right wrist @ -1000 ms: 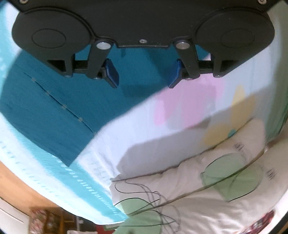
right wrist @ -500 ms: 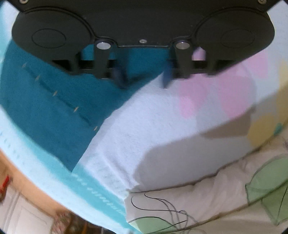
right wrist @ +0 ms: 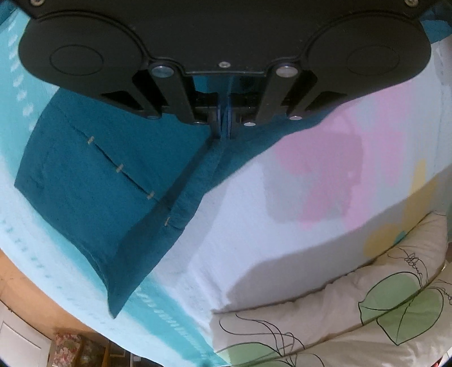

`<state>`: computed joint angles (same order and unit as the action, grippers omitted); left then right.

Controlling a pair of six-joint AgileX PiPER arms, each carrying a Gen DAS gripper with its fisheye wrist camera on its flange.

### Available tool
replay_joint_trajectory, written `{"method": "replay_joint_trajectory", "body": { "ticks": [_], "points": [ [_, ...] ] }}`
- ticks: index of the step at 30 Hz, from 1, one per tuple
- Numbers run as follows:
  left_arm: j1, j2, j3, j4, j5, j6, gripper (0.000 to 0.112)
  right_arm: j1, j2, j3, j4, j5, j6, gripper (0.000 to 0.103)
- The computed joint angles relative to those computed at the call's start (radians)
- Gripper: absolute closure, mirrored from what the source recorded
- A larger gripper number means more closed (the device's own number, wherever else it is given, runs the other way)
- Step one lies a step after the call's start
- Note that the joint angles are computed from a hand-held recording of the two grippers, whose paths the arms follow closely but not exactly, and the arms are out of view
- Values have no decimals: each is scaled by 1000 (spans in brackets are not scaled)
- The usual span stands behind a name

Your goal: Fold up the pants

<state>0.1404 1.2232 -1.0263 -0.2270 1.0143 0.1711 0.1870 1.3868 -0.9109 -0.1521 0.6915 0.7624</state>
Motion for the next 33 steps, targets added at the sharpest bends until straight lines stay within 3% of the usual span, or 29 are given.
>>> {"method": "replay_joint_trajectory", "body": {
  "ticks": [14, 20, 27, 33],
  "points": [
    [66, 19, 43, -53, -2, -144, 82, -38, -53, 31, 93, -27, -81, 94],
    [65, 39, 59, -53, -54, -210, 82, -37, -55, 37, 99, -27, -86, 94],
    [94, 50, 105, -171, -125, -210, 82, -34, -51, 46, 99, -35, -97, 94],
    [61, 83, 110, -126, -172, -303, 82, -37, -49, 55, 110, -47, -113, 94]
  ]
}}
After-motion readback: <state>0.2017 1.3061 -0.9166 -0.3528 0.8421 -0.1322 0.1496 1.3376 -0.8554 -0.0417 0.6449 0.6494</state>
